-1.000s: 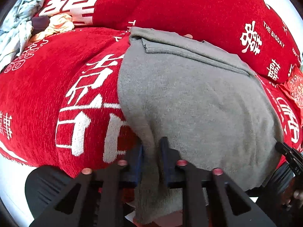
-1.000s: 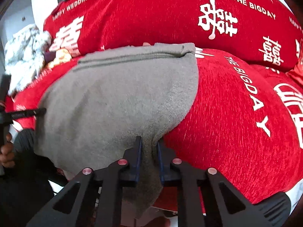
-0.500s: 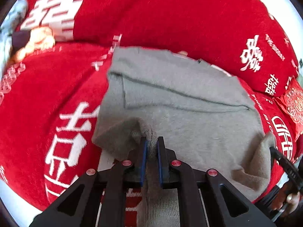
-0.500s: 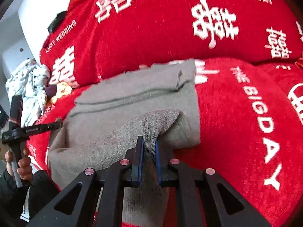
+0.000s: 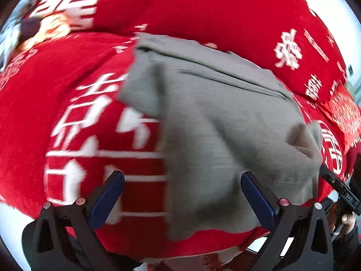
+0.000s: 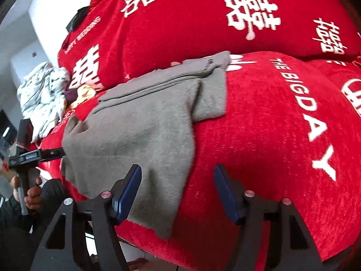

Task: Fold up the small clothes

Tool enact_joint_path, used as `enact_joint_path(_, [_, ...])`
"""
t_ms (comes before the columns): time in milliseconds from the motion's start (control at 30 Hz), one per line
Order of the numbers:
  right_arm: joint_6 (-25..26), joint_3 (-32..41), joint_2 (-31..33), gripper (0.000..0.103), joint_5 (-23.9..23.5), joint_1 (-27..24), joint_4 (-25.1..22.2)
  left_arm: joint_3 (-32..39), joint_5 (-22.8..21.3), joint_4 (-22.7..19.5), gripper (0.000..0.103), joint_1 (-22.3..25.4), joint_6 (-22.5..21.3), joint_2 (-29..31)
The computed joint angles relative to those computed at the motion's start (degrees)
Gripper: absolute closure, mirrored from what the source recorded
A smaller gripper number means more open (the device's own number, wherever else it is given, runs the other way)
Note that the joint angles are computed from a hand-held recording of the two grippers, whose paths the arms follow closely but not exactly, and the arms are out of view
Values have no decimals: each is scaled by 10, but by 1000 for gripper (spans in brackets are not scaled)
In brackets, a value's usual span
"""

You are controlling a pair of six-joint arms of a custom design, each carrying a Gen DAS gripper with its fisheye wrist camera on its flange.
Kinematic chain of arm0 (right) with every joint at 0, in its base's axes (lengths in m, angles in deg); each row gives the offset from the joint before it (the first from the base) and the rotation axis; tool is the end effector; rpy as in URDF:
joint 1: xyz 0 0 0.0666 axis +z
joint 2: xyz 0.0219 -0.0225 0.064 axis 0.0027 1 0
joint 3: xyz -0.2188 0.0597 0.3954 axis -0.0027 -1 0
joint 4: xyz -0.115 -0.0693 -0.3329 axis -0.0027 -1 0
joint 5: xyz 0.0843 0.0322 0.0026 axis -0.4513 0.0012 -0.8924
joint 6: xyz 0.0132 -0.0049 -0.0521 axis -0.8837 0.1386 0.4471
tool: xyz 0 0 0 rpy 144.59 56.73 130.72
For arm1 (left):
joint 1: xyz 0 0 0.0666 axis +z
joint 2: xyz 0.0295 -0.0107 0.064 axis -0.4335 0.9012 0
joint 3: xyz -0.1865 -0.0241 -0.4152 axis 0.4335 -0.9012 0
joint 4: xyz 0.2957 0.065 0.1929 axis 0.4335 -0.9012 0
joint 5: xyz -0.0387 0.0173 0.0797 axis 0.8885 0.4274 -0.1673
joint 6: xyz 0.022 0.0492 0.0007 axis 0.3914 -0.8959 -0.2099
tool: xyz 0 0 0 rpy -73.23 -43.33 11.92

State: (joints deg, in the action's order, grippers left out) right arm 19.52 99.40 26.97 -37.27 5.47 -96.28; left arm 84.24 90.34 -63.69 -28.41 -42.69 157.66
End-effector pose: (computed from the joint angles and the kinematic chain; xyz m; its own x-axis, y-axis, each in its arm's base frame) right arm 0.3521 0.0498 0.2910 -0.8027 0.0050 -0.5963 -0.3190 0.8412 0.4365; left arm 0.3569 -0.0253 0.2641 -0.8516 -0.1582 -0.4998 -0.0072 0.9568 -0.2906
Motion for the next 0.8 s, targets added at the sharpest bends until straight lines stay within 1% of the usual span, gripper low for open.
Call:
enact_joint_path(33, [5, 2, 4, 33, -7, 4, 2, 5, 1, 4, 0, -13, 3, 5])
enact_joint_path(67, [12, 3, 8, 33, -3, 13, 5, 7, 0, 6, 3, -22, 4, 8])
enact_joint_path(100, [18, 2, 8, 37, 5, 20, 10, 10, -13, 7, 11, -34, 4, 12])
enact_joint_path(133, [30, 7, 11, 46, 6, 26, 4, 10, -46, 11, 18, -52, -1, 12])
enact_joint_path(167, [40, 15, 18, 81, -1, 29, -15, 11, -60, 11, 41, -61, -9, 10])
enact_joint_path(200, [44, 20, 22, 90, -4, 32, -28, 10, -70, 8, 67, -67, -17, 6])
enact_joint_path(233, [46, 18, 20, 90, -3, 34, -24, 11, -69, 0, 78, -68, -22, 1])
enact_joint_path(267, [50, 15, 15, 90, -2, 36, -22, 11, -58, -6, 83, -63, -22, -2])
enact_joint_path(333, [41, 9, 9, 90, -9, 32, -16, 5, -50, -12, 85, -51, -14, -11])
enact_joint_path(367, [31, 4, 4, 90, -20, 27, -10, 3, -49, -14, 90, -47, -13, -15])
enact_joint_path(433, [7, -3, -12, 90, -48, 13, -3, -6, -39, -16, 90, -39, -1, -34])
enact_joint_path(500, [1, -5, -33, 90, -73, 1, -9, -14, -33, -14, 90, -35, 6, -56])
enact_joint_path(600, [6, -1, -72, 90, -89, -6, -22, -17, -30, -10, 91, -40, 14, -96])
enact_joint_path(667, [-3, 7, -90, 90, -99, -10, -25, -14, -36, -3, 91, -44, 18, -120])
enact_joint_path(767, [-39, 22, -106, 90, -111, -21, -15, -4, -27, 4, 91, -34, 31, -149])
enact_joint_path(800, [-60, 28, -109, 90, -115, -25, -5, 3, -27, 5, 91, -32, 38, -152])
